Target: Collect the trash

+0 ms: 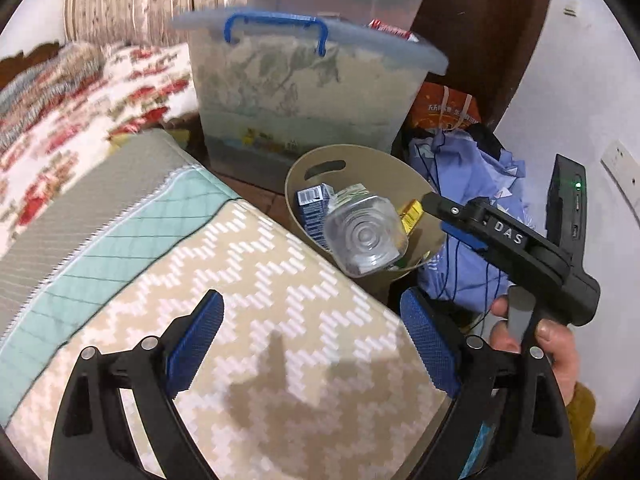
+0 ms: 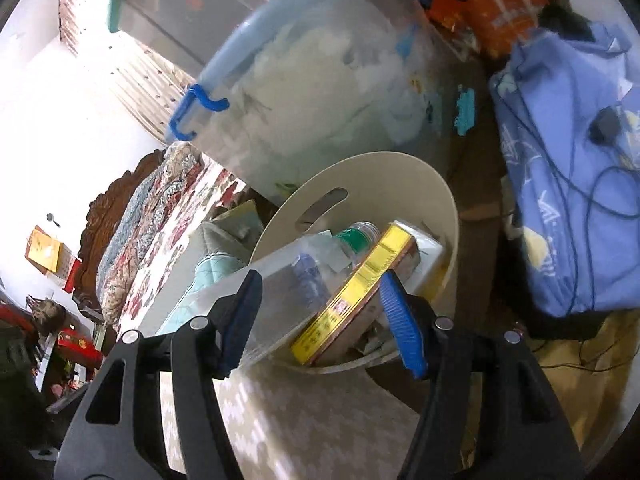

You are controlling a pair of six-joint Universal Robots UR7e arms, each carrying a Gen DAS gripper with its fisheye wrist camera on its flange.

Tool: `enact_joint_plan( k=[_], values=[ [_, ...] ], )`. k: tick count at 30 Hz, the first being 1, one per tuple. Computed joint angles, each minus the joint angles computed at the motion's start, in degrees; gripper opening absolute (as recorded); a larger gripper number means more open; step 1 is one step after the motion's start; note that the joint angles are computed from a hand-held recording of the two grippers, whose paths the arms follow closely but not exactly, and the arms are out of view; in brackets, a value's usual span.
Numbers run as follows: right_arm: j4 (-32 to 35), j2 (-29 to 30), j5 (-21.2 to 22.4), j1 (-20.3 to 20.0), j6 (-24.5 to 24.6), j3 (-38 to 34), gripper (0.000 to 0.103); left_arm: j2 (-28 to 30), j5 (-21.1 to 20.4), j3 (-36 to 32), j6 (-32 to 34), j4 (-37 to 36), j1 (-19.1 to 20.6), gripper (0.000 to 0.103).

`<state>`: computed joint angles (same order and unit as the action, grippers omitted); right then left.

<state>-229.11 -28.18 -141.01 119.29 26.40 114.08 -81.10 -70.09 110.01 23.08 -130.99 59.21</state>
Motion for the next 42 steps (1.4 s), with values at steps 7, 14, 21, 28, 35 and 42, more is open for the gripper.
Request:
enact_joint_plan(
  k=[7,14,21,28,35,42],
  values=[
    [3.2,2.2,-4.1,5.9,6.9,0.8,0.063,-7.0,2.5,5.1,3.0,0.9,-0.7,0.088],
    [11.8,5.2,-6.6,11.3,13.9,-2.5,0.064,-13.4,6.1,8.2,3.5,2.2,-1.1,0.094],
    [18.5,7.5,-7.7,15.2,18.4,-6.1,0.069,-18.6,9.4,9.7,4.6,2.1,-1.5,0.094],
    [23.6,8.4,-10.6,18.9,21.2,-9.1,0.072,-23.0,10.4,10.6,5.2,2.0,-1.8,0.094],
    [28.1,8.3,-12.6,21.3,23.0,-10.9,0.073,-26.5,11.7,11.3,4.7,2.4,-2.7,0.094],
    [31.9,8.4,-13.7,22.9,24.8,-12.4,0.081,-29.0,15.0,12.3,3.5,2.6,-4.2,0.094]
  ],
)
